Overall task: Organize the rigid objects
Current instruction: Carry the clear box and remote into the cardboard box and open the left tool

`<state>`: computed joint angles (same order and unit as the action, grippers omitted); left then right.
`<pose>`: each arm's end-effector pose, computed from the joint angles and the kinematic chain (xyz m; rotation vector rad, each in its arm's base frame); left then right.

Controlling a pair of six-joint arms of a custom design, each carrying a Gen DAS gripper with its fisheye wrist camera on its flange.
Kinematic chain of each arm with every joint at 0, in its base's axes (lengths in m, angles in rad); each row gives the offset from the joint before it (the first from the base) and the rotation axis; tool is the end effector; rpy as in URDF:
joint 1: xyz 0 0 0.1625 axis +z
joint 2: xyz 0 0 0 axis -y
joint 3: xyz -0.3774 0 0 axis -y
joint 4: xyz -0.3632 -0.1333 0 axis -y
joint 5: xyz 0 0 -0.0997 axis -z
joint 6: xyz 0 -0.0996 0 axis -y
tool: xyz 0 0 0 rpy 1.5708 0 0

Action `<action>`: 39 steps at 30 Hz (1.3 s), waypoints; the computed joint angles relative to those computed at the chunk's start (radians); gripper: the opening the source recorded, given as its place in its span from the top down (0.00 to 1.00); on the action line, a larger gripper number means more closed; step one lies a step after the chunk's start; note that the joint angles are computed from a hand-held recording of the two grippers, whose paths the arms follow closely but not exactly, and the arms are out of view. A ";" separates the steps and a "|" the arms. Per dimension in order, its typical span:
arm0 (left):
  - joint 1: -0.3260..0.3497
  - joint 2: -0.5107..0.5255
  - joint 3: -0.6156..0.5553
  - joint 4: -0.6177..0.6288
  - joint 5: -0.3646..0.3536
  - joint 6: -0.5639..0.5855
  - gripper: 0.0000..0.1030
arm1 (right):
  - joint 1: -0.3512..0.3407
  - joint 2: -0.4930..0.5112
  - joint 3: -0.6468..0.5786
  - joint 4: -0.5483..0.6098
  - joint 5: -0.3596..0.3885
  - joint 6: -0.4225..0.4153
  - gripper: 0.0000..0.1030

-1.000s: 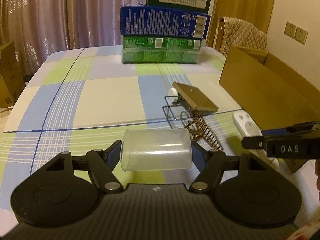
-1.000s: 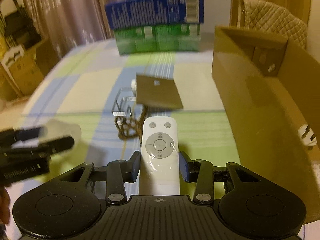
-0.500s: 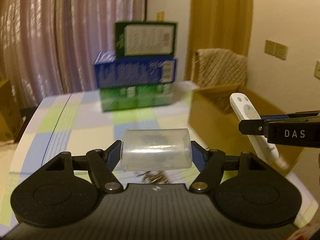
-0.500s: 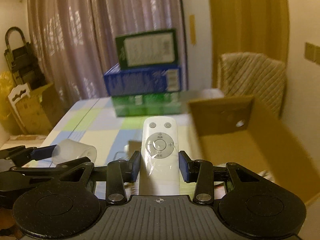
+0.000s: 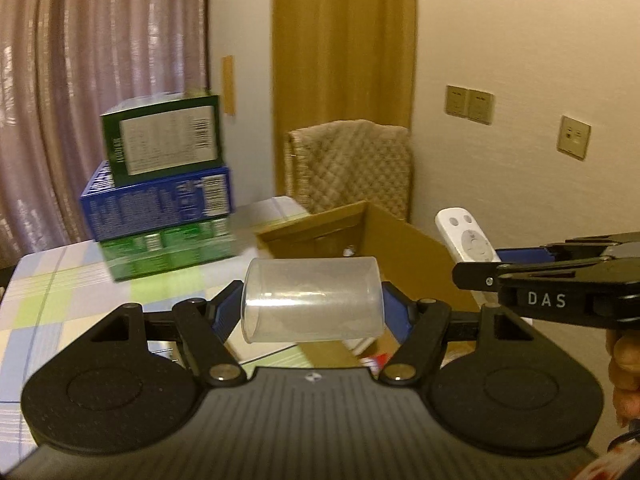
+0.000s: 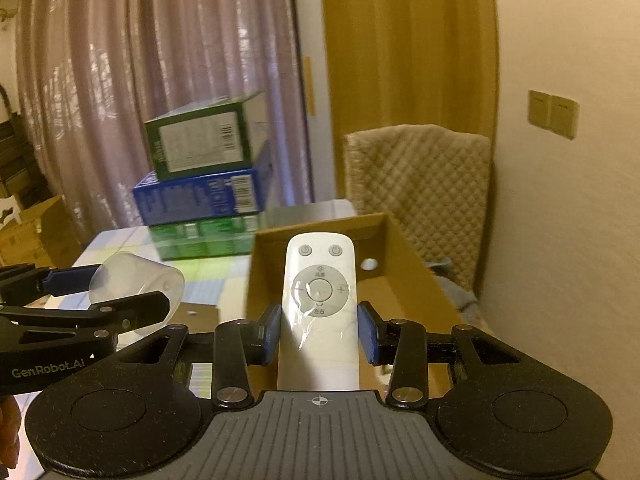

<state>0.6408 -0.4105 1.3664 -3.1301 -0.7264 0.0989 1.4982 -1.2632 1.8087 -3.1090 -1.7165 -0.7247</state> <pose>-0.4170 -0.5702 0.0185 0.8789 2.2293 -1.1061 0.0778 -0.5689 0.3634 0.6777 -2.3001 1.1280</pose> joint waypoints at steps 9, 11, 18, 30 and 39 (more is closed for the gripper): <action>0.005 0.095 -0.130 0.104 -0.051 -0.022 0.34 | -0.067 -0.035 -0.027 0.063 0.026 0.004 0.64; 0.009 0.112 -0.152 0.124 -0.059 -0.025 0.34 | -0.080 -0.034 -0.038 0.078 0.033 0.007 0.64; 0.021 0.163 -0.212 0.179 -0.068 -0.049 0.34 | -0.106 -0.020 -0.065 0.109 0.043 0.006 0.64; 0.040 0.224 -0.302 0.256 -0.083 -0.102 0.34 | -0.133 0.011 -0.108 0.142 0.042 0.008 0.64; 0.050 0.255 -0.348 0.280 -0.091 -0.102 0.34 | -0.147 0.021 -0.122 0.154 0.048 0.013 0.64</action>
<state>0.6906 -0.1550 1.0187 -2.8502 -0.8179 -0.0028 1.3517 -1.2425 1.6863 -2.9546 -1.6684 -0.7119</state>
